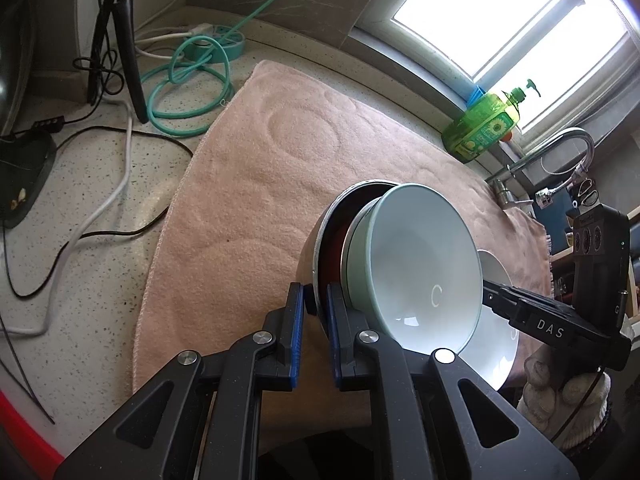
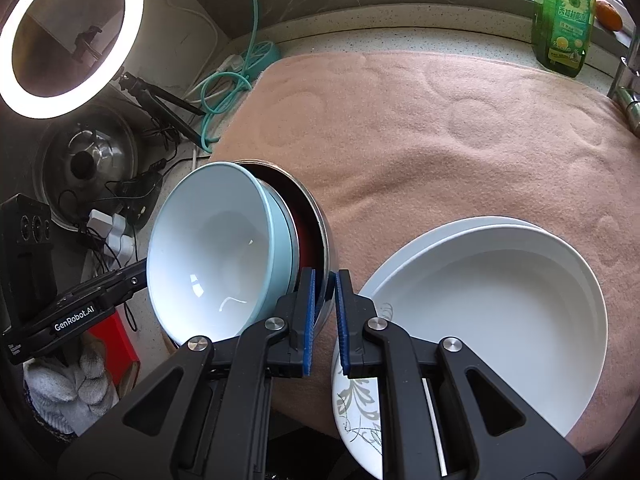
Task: Organize plates and bowls
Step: 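Lift the nested bowl stack with both tools and carry it over the plate stack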
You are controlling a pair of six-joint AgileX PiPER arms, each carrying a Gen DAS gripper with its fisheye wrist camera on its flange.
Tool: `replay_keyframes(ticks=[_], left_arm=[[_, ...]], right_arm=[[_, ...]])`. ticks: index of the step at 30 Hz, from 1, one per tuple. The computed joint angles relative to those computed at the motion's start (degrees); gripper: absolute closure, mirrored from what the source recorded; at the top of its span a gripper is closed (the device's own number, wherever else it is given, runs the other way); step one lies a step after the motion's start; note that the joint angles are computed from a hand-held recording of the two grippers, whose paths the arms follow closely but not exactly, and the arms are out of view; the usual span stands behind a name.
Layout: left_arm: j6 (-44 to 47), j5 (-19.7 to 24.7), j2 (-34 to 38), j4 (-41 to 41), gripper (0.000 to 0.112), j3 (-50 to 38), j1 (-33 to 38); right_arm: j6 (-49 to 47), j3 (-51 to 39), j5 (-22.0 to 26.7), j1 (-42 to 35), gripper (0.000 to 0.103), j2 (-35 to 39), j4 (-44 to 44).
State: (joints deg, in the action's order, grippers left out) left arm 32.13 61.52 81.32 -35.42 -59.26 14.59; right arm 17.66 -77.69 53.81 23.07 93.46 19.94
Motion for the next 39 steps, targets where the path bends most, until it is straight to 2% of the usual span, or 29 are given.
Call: replay_keyframes(ticks=[9,14,25,39], left_arm=[[1.33,3.53,-0.36,-1.33,0.102,-4.84,-1.05],[-0.63,3.52,-2.14,-1.05,0.102,-5.25,-3.68],[-8.74,0.08,-6.22,0.18,0.102,-3.41,-12.99],[-17.52,-4.58,-6.98,2.53,0.102,-0.33,-25.25]], right_arm=[[6.13,-1.45,2.73,0.06,0.093,-3.38,-4.33],[4.77,0.41,3.83,-2.06,0.093,-6.35,-3.93],[-1.69,5.09,8.4,-10.45,0.093,-14.34,-1.34],[-9.59,11.27,12.72,-20.88,0.093,-20.93,0.22]])
